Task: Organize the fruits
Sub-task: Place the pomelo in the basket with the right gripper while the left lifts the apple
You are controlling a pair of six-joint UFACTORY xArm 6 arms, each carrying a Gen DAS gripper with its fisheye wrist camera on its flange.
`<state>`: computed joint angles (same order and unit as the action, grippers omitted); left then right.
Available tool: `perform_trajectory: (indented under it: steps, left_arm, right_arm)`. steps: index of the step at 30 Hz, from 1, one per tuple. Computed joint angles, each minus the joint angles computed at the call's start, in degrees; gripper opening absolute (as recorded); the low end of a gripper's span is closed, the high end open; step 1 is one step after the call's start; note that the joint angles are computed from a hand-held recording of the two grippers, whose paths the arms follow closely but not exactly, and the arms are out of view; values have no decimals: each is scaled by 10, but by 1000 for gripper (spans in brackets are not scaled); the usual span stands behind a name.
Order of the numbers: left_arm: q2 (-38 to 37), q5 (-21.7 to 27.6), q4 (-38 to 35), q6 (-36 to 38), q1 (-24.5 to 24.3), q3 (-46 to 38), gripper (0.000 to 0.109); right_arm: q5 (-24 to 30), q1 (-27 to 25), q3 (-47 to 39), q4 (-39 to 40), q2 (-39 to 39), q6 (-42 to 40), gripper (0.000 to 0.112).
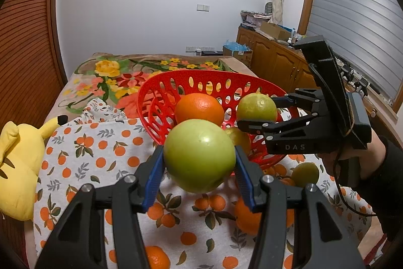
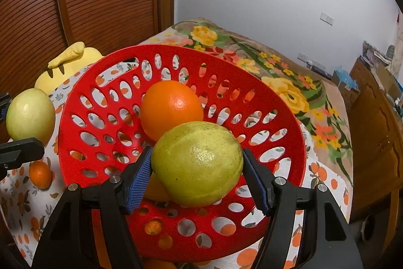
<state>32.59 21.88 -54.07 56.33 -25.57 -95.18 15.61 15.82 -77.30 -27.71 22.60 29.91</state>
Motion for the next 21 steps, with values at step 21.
perform_trajectory:
  steps: [21]
  left_arm:
    - [41, 17, 64, -55, 2, -54, 52]
  right_arm:
    - [-46, -23, 40, -105, -45, 116, 81]
